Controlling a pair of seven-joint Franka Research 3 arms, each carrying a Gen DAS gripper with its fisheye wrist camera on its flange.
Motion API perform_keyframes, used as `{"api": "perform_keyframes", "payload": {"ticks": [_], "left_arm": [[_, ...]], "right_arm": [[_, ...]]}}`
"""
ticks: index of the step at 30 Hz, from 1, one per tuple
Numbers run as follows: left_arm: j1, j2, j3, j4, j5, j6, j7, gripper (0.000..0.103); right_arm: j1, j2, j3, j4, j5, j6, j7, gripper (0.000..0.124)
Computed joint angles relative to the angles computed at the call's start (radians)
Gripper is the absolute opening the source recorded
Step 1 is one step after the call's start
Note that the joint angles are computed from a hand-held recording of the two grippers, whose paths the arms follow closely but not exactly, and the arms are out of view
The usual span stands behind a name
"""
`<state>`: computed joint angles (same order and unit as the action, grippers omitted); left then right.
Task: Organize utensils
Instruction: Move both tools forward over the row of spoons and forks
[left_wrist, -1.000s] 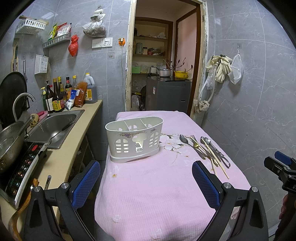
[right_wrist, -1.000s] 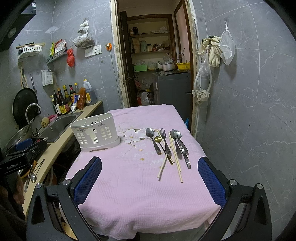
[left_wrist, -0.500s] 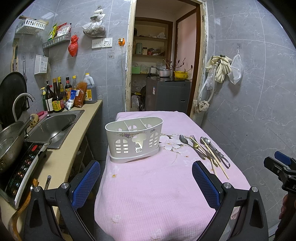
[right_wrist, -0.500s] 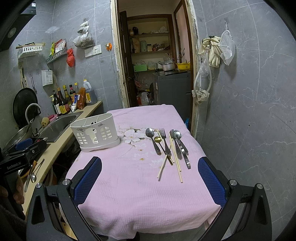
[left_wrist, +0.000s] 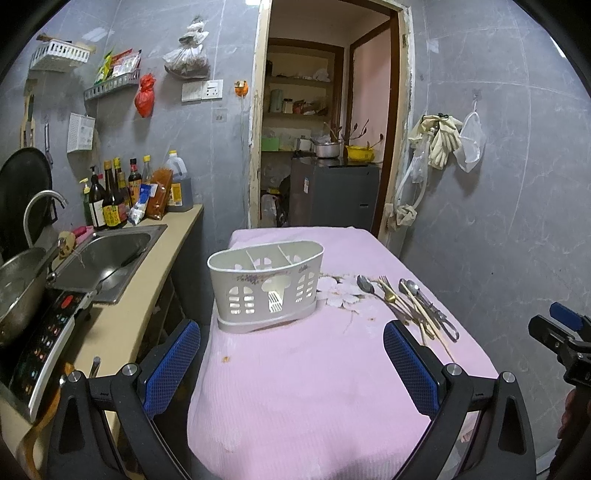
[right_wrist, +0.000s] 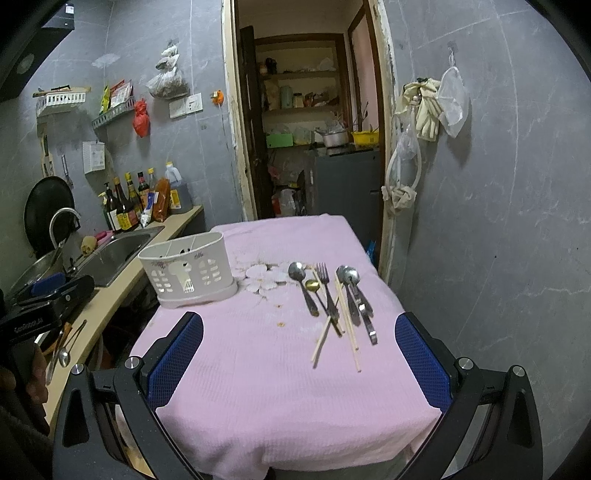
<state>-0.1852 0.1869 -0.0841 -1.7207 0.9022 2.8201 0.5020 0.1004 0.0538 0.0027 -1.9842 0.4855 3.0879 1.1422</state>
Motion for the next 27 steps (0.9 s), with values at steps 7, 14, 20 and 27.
{"api": "perform_keyframes", "payload": {"ticks": [7,14,20,27], "left_arm": [[-0.007,0.046,0.021,0.079,0.03,0.031,-0.008,0.1],[-0.02,0.148,0.058,0.224,0.035,0.085,0.019,0.1],[-0.023,0.263,0.078,0.371,-0.056,0.148,0.124,0.1],[0.002,0.437,0.046,0.596,-0.235,0.203,0.33,0.1]], "right_arm": [[0.0,0.04,-0.011,0.062,-0.036,0.044,0.036,0.102],[0.027,0.111,-0.054,0.162,-0.151,0.077,0.165,0.102],[0.17,0.203,-0.224,0.285,-0.285,0.119,0.335,0.102],[0.425,0.346,-0.567,0.453,-0.4,0.1,0.574,0.102]]}}
